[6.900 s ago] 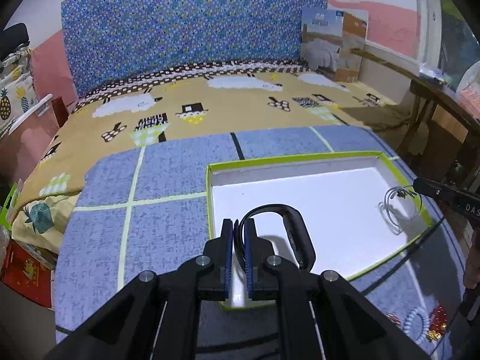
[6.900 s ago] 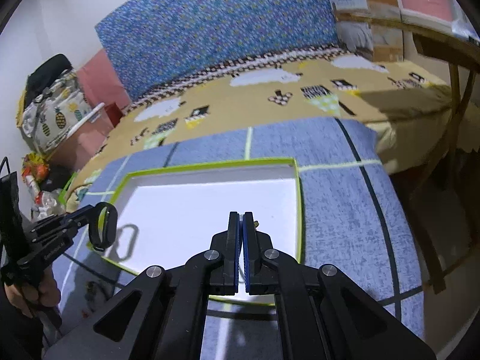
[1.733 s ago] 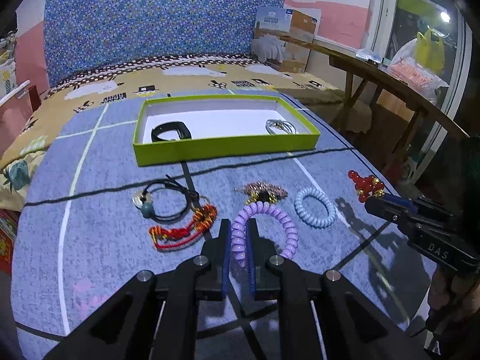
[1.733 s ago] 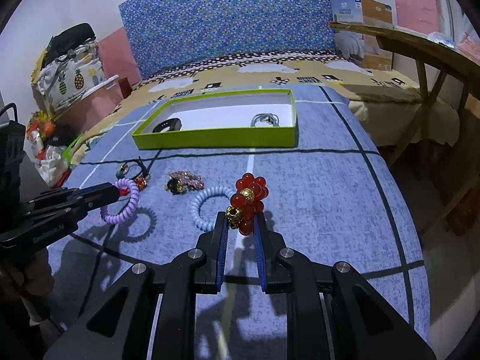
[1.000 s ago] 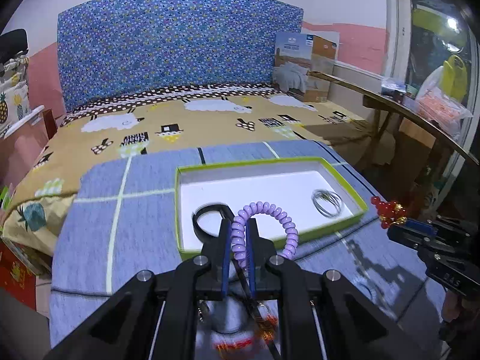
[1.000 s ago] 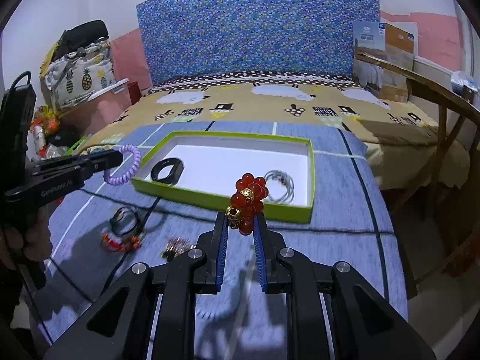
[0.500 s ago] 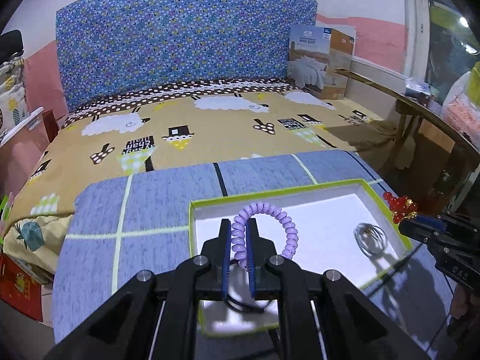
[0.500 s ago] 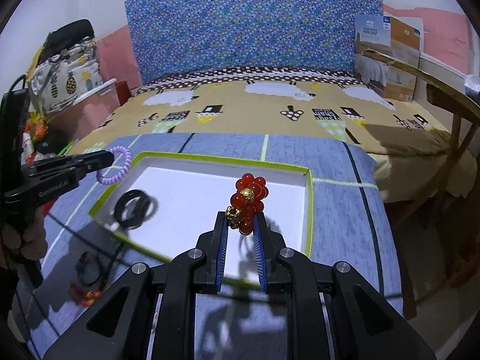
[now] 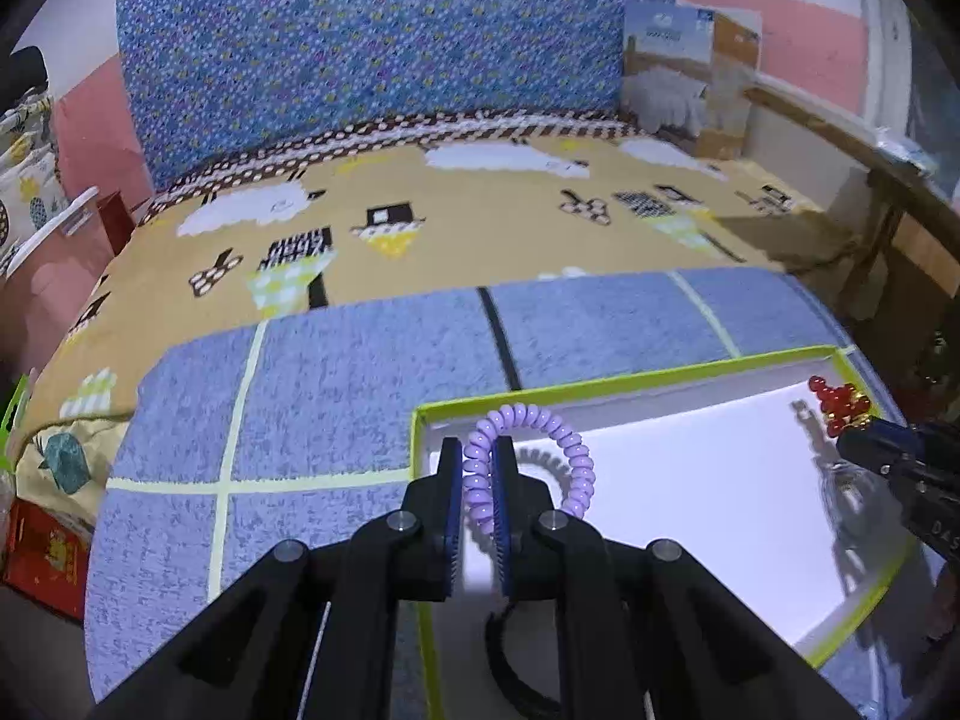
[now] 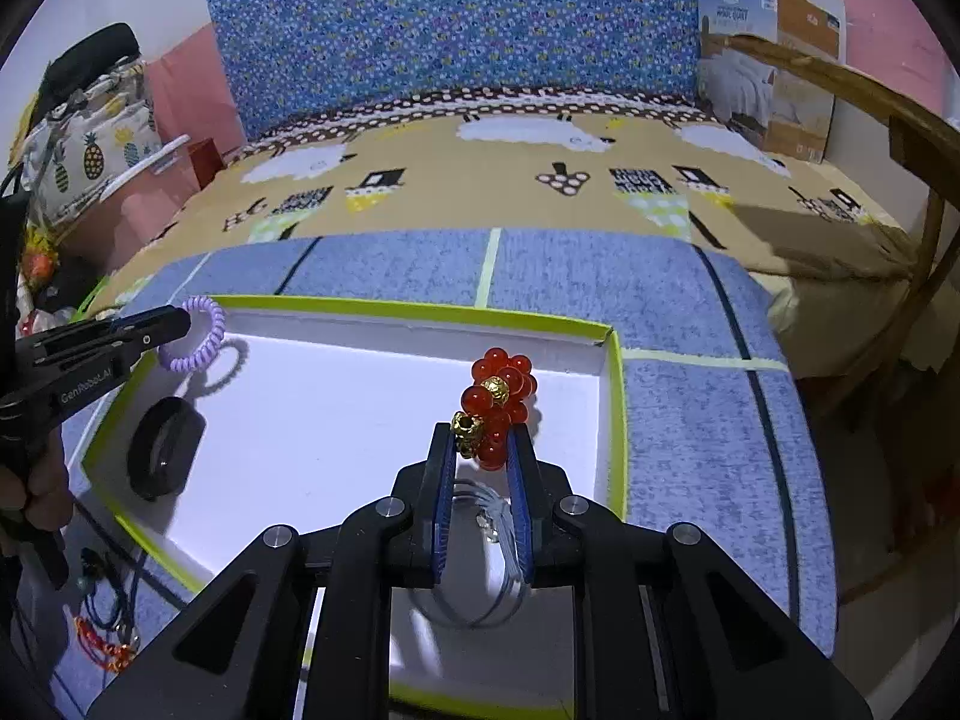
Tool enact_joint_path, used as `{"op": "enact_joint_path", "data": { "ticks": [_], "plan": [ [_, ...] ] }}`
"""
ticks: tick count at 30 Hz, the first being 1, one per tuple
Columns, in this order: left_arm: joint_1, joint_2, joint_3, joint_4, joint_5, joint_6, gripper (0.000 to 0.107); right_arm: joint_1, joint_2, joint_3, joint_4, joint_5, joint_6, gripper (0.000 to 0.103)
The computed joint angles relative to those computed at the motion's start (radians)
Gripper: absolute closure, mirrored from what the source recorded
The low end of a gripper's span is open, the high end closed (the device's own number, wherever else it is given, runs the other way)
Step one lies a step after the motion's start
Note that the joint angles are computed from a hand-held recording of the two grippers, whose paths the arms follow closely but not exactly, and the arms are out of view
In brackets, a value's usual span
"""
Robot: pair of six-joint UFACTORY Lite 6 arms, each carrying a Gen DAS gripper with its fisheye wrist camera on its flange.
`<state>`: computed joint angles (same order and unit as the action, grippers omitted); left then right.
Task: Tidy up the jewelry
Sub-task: 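Carry the lavender coil into the green box with the left gripper while the right drops the red beads there, then withdraw both grippers from the box back toward the jewelry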
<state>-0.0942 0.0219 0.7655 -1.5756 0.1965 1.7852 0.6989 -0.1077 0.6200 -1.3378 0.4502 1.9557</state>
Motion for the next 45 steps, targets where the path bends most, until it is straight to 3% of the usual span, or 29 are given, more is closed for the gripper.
{"op": "enact_joint_path", "data": {
  "ticks": [3,6,9,13,22,32,38,45],
  "plan": [
    [-0.013,0.025,0.003,-0.077,-0.021,0.069,0.096,-0.021,0.03,0.01,-0.006,-0.028,0.002,0.085],
    [-0.022,0.035,0.016,0.025,-0.016,-0.047,0.096,-0.041,0.046,0.007,-0.019,-0.06,0.013,0.085],
    [-0.022,0.032,0.008,0.004,-0.014,-0.024,0.096,-0.046,0.033,-0.008,-0.038,-0.063,0.038,0.079],
    [-0.006,0.026,0.002,0.057,0.009,-0.07,0.095,-0.037,0.006,-0.022,-0.033,-0.048,0.036,0.073],
    [0.087,-0.116,-0.092,0.107,0.128,-0.089,0.089,0.079,-0.14,-0.088,0.051,0.053,0.029,0.072],
    [0.366,-0.481,-0.31,0.305,0.432,-0.13,0.089,0.552,-0.341,-0.159,0.213,0.418,0.14,0.072],
    [0.621,-0.672,-0.416,0.428,0.698,-0.125,0.089,0.851,-0.308,-0.138,0.268,0.601,0.312,0.072],
    [0.936,-0.808,-0.51,0.556,0.984,-0.03,0.089,1.057,-0.198,-0.072,0.309,0.699,0.458,0.072]
  ]
}}
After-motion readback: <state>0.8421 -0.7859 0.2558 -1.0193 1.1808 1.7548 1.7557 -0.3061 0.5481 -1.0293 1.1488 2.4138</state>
